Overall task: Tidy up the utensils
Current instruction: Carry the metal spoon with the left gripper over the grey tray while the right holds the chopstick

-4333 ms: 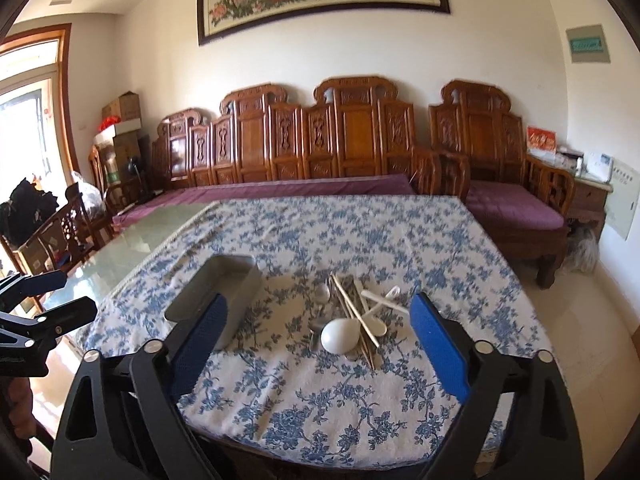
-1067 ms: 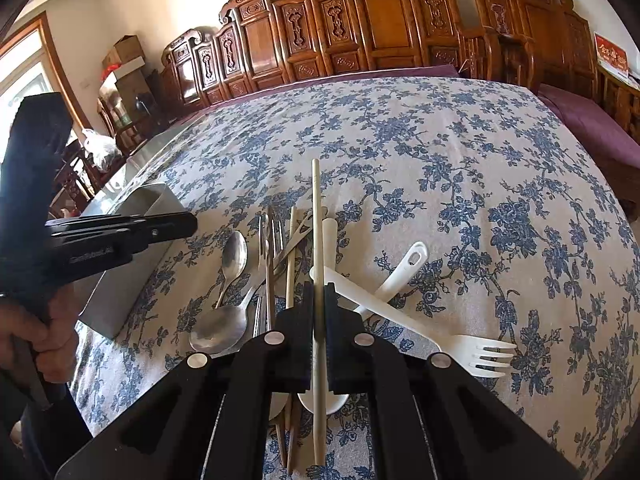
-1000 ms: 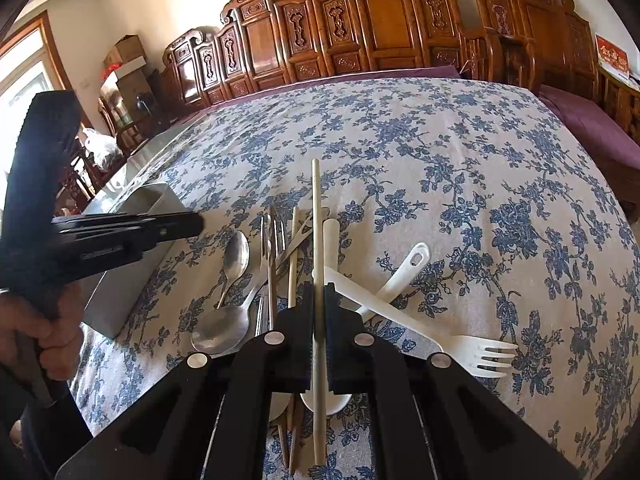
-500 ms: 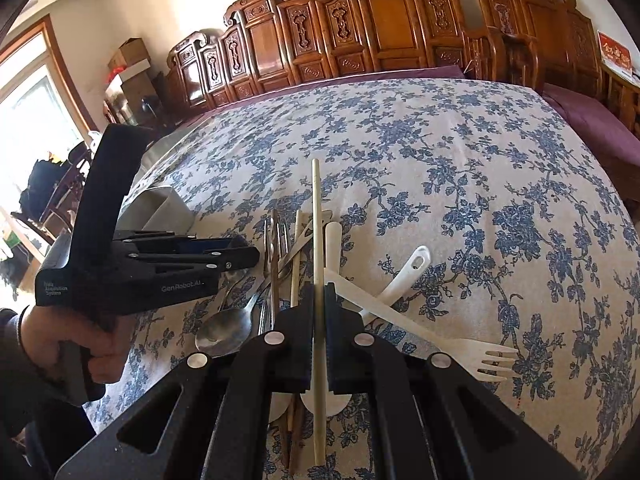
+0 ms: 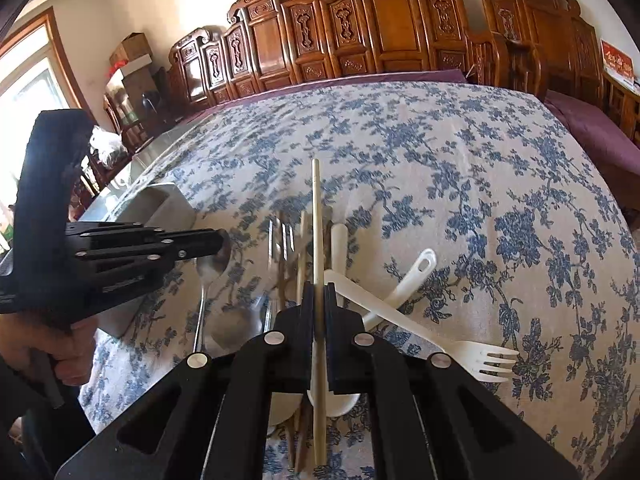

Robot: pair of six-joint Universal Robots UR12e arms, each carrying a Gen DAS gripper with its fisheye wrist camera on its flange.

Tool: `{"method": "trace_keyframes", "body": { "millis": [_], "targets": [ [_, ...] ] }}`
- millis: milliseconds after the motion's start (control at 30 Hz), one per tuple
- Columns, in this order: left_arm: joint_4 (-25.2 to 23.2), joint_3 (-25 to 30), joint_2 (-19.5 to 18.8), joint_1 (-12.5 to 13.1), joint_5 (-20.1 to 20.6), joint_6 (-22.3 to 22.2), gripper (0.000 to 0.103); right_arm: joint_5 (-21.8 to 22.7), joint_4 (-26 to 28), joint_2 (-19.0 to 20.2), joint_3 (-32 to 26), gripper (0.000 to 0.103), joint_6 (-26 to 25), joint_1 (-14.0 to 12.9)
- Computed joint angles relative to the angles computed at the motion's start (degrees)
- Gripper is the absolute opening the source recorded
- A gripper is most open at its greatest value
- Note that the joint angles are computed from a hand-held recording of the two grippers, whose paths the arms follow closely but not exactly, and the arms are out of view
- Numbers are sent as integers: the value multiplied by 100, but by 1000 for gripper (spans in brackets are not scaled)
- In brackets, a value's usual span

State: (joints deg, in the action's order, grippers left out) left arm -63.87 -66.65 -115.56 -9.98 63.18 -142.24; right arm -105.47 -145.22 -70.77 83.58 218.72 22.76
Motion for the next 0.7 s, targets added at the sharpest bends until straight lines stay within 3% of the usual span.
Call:
{"method": "trace_keyframes", "body": {
  "millis": [367, 700],
  "targets": [
    [374, 22, 247, 284, -375, -9, 1, -182, 146, 180, -404, 6, -212, 179],
    [717, 321, 104, 553, -80, -78, 1, -89, 120, 542, -952, 6, -474, 321]
  ]
}}
